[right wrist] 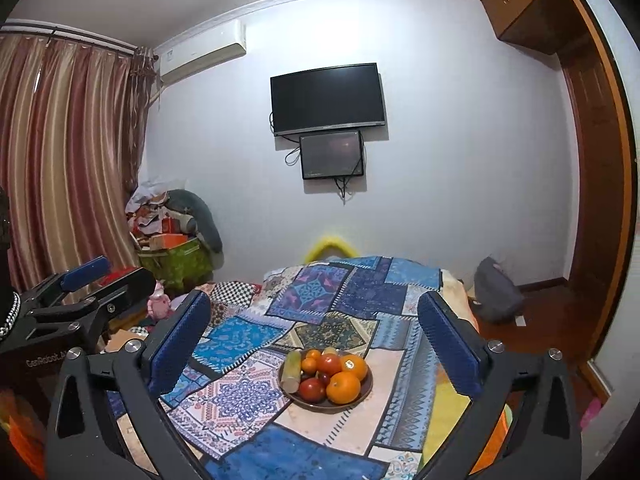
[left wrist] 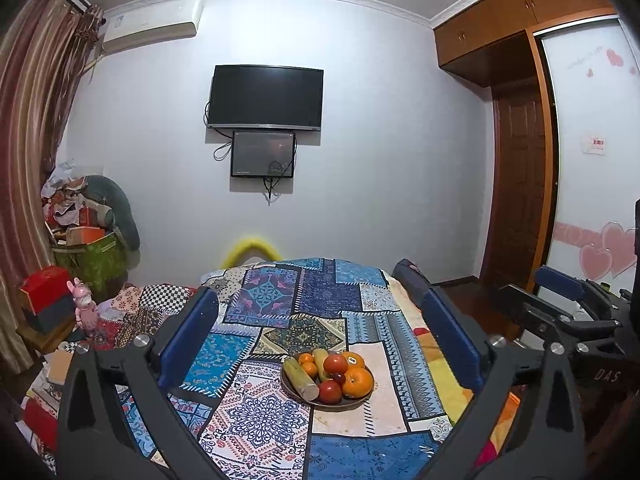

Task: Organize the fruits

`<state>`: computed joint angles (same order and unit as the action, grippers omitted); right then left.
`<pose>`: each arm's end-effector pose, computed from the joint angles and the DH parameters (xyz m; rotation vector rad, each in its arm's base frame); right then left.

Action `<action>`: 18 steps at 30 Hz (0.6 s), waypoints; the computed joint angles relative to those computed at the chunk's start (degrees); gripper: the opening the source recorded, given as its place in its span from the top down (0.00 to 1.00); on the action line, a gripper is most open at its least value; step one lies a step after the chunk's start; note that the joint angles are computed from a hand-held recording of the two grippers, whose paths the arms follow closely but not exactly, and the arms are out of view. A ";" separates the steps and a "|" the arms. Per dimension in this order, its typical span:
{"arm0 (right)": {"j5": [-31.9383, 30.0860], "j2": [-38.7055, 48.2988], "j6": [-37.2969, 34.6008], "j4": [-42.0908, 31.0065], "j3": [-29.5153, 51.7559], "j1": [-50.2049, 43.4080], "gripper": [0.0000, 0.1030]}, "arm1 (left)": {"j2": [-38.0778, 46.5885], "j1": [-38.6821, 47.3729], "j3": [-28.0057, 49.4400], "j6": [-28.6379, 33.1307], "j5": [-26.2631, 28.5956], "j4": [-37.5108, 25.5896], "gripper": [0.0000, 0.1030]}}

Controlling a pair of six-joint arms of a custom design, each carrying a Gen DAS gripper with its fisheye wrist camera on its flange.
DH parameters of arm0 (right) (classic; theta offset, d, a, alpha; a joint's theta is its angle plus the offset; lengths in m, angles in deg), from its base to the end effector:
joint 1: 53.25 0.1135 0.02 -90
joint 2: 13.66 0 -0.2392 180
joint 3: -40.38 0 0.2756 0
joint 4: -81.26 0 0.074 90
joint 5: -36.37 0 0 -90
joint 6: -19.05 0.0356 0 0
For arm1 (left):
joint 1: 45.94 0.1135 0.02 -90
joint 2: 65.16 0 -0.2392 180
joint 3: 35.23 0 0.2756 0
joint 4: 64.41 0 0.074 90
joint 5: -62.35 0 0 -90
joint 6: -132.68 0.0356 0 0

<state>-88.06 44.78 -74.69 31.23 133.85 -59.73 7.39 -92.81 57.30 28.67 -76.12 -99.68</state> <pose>0.2212 -0.0049 0.4488 -0.3755 1.7662 0.4221 0.2255 -0.2018 0.4101 -0.0772 1.7448 0.0023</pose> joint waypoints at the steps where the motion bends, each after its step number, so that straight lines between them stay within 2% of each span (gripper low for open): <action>1: 0.22 0.04 0.01 -0.07 0.18 0.14 0.00 | 0.19 -0.13 0.24 -0.07 -0.17 -0.14 0.00; 18: 0.42 0.32 0.72 0.13 0.65 -0.55 0.00 | 0.45 -0.82 0.43 0.40 -1.12 -0.15 0.00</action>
<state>-87.63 45.10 -73.96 31.37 134.50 -60.28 7.84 -93.63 57.73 29.07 -77.24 -99.83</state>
